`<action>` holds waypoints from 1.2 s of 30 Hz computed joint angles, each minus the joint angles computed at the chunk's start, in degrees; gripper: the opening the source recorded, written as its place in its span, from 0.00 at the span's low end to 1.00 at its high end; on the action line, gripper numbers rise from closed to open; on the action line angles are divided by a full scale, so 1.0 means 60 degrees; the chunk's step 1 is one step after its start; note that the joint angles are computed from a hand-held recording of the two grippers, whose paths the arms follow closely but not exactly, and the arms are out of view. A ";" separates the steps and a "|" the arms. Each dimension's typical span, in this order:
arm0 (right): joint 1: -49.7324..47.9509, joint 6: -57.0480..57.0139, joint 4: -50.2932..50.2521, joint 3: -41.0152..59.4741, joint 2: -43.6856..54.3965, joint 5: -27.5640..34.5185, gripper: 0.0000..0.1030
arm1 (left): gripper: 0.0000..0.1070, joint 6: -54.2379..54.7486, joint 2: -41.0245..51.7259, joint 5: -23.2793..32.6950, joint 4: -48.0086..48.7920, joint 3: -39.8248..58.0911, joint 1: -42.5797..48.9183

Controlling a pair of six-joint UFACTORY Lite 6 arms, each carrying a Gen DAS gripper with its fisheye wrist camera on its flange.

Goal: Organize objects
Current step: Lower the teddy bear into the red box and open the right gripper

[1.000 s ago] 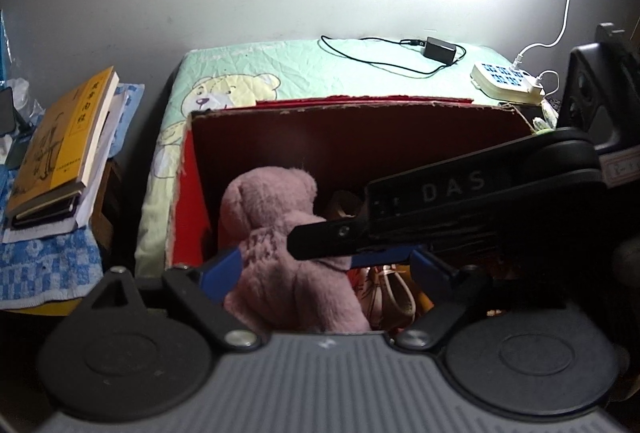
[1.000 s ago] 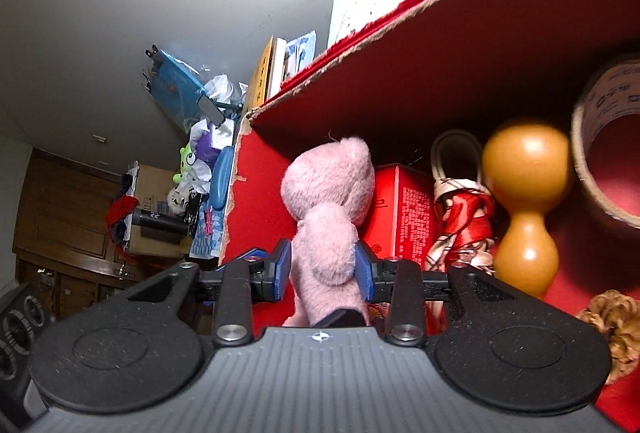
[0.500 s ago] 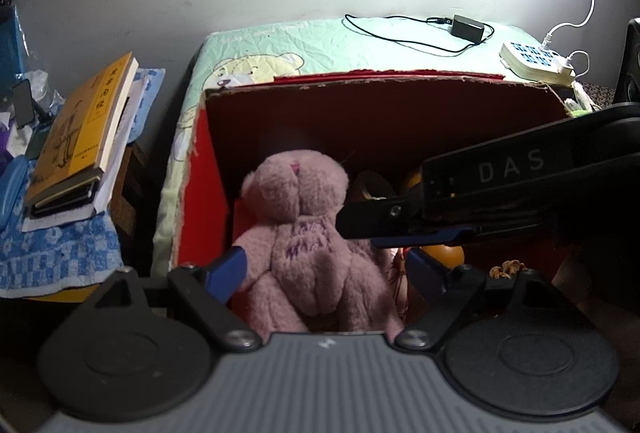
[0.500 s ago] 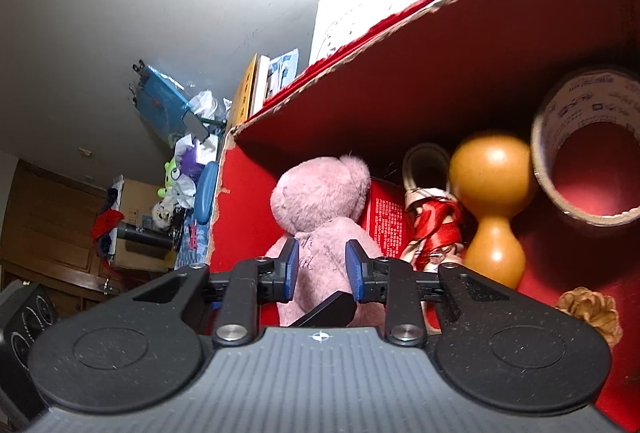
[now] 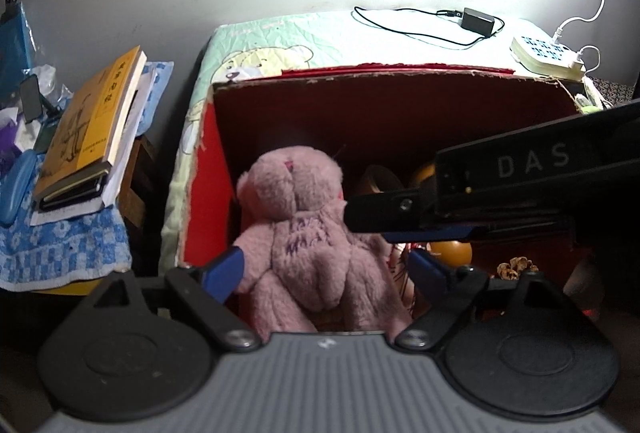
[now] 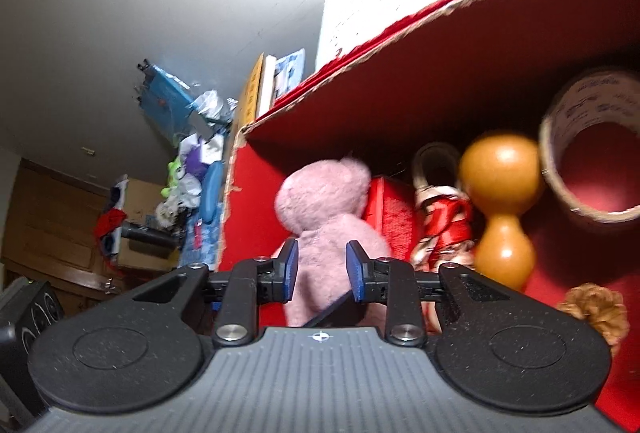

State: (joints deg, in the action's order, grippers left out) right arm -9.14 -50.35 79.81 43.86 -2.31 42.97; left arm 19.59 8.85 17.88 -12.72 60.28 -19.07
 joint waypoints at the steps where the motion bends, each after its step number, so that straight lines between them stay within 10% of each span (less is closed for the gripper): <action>1: 0.0023 0.0191 -0.0285 -0.0038 -0.0144 -0.0201 0.29 | 0.85 -0.0239 0.0040 0.0007 0.0239 0.0039 -0.0032; 23: 0.0859 0.3924 -0.4600 -0.1378 -0.3120 -0.2927 0.39 | 0.87 -0.2375 -0.0416 0.0409 0.2104 0.0024 -0.0586; 36: 0.2025 0.9758 -1.0526 -0.1749 -0.4562 -0.3629 0.47 | 0.89 -0.4798 -0.0881 0.0519 0.4365 -0.0288 -0.1353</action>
State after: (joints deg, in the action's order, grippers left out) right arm 3.02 8.20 16.65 33.36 -29.68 21.20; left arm -9.20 3.57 20.99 13.47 58.55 -27.18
